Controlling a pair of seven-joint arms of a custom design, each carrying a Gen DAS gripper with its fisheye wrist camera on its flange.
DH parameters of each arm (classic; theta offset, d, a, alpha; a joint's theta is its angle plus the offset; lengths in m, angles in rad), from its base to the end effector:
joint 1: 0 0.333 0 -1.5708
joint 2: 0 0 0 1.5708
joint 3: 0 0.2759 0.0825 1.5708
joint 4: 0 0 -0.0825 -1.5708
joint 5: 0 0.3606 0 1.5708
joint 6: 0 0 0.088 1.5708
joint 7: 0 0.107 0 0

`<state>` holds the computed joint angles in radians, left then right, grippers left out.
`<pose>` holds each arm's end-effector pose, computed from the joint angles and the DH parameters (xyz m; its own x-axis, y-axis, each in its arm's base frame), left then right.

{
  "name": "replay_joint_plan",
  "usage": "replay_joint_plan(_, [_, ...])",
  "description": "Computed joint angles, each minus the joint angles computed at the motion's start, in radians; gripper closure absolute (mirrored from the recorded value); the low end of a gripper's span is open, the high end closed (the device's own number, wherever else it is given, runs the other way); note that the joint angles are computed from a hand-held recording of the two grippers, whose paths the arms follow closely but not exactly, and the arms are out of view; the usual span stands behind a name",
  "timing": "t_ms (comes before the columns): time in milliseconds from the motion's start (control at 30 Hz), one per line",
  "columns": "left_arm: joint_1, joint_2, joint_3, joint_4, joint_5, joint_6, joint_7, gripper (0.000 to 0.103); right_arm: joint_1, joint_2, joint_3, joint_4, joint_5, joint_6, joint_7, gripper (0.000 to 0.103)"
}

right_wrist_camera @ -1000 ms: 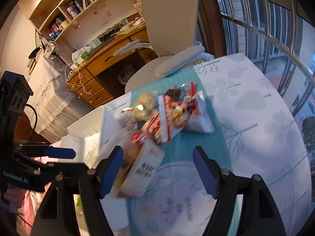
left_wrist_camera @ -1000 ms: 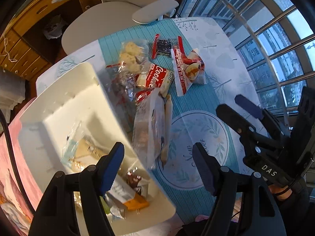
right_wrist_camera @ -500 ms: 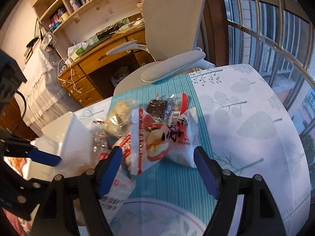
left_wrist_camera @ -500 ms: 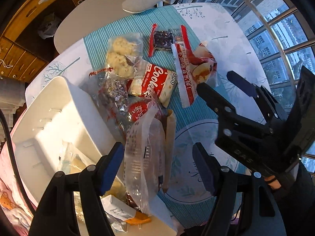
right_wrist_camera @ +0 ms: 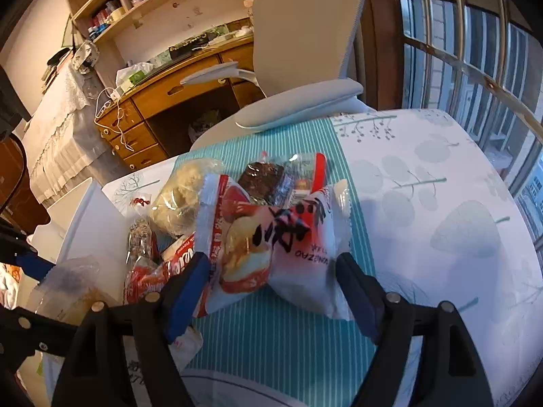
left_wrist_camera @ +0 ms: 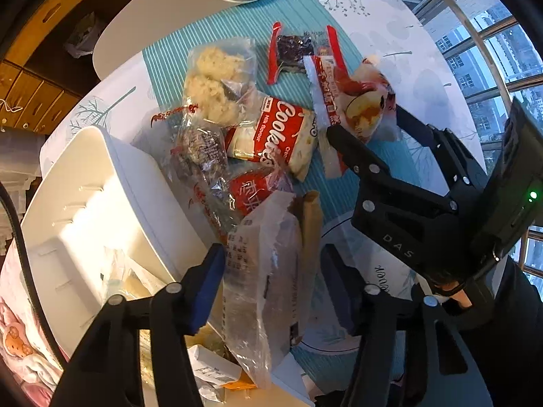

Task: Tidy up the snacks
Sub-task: 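Move left tool to clear biscuit bag while right tool reaches red-white bread bag, then close left tool on clear biscuit bag while right tool grips red-white bread bag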

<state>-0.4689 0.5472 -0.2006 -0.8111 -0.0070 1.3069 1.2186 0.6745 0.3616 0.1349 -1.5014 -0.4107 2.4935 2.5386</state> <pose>0.5190 -0.3567 0.5754 -0.2839 -0.9547 0.0892 -0.9536 0.2908 0.0775 0.4758 0.4822 0.5040 0.1471 -0.9556 -0.2552 -0.8091 0.0322 -0.5868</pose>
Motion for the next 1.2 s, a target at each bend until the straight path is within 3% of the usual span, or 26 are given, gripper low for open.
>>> replay_joint_plan(100, [0.002,0.001,0.004,-0.009,0.004,-0.005,-0.007,0.056,0.004,0.004,-0.006,-0.002,-0.015,0.013,0.011,0.025])
replay_joint_plan(500, [-0.004,-0.025,0.000,-0.059,0.014,0.033,-0.030,0.066,0.000,-0.009,-0.003,-0.019,-0.025,0.018,0.003,0.033])
replay_joint_plan(933, [0.034,-0.164,-0.021,-0.228,-0.041,0.102,-0.112,0.070,-0.013,-0.024,0.012,-0.021,0.023,0.001,-0.021,0.042])
replay_joint_plan(1200, [0.040,-0.228,-0.032,-0.247,-0.043,0.115,-0.148,0.070,-0.016,-0.056,0.022,-0.044,0.053,0.009,-0.021,0.045])
